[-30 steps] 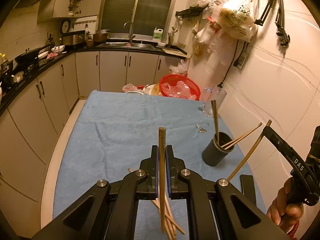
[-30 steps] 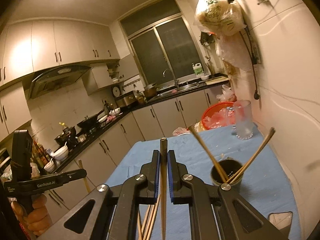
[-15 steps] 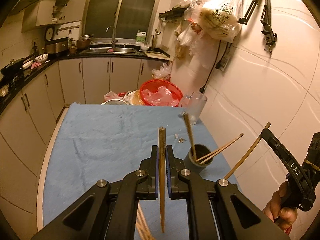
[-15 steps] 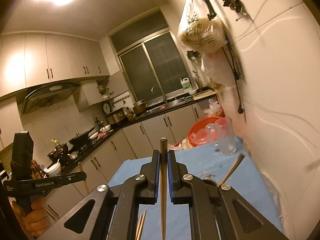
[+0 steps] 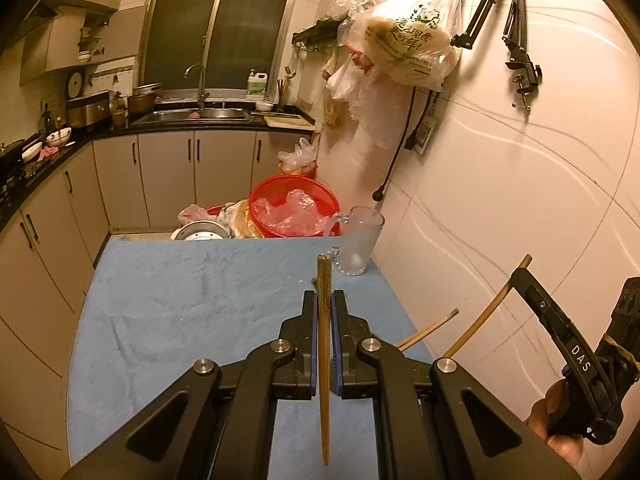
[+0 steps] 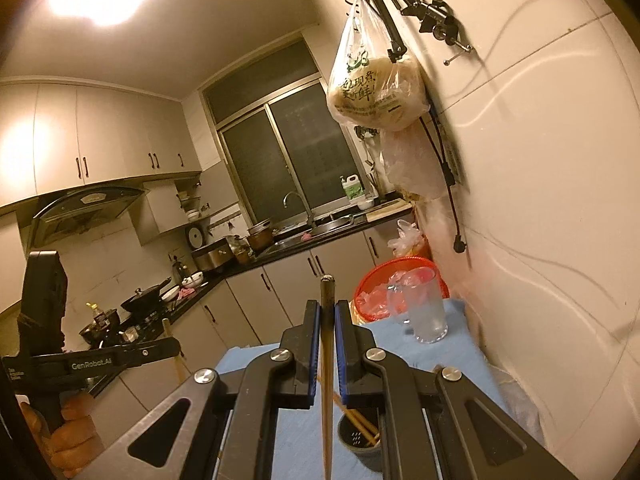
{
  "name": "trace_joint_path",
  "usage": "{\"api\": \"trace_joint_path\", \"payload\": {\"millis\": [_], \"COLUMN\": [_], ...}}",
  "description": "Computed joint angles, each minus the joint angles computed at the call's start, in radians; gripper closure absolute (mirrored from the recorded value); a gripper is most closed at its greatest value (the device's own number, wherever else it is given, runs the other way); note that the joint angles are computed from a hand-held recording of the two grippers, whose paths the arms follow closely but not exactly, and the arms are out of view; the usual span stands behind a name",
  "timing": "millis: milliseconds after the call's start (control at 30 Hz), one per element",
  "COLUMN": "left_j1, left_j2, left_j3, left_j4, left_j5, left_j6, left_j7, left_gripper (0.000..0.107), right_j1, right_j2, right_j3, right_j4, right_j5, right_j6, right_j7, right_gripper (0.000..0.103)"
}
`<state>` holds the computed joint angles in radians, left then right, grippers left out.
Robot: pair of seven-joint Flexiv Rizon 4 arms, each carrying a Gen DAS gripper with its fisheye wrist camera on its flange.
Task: Organize utensils
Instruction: 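Lower both chopsticks into the black cup and open both grippers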
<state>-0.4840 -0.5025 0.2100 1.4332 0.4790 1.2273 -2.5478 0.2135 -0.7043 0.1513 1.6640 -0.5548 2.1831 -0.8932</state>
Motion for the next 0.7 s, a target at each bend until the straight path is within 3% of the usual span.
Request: {"api": "trace_joint_path", "payload": {"millis": [333, 700], "left_j1": [0.035, 0.013], "left_j2": [-0.112, -0.288], "left_j3": [-0.019, 0.055], "left_j4": [-0.172, -0.373], "left_j5": [-0.079, -0.113], "left_j6": [-0.013, -0.022], "left_j7": [0.073, 0.041], "left_gripper": [0.1, 0.1], "right_j1": [0.005, 0.071], "right_j2": [-0.06, -0.131], "right_j3": [-0.012, -0.067], "right_j4": [-0.128, -0.231], "right_j5": [0.016, 0.091], "right_j6": [-0.05, -0.107], "right_j7": [0.008, -0.066], "right_gripper": [0.095, 0.095]}}
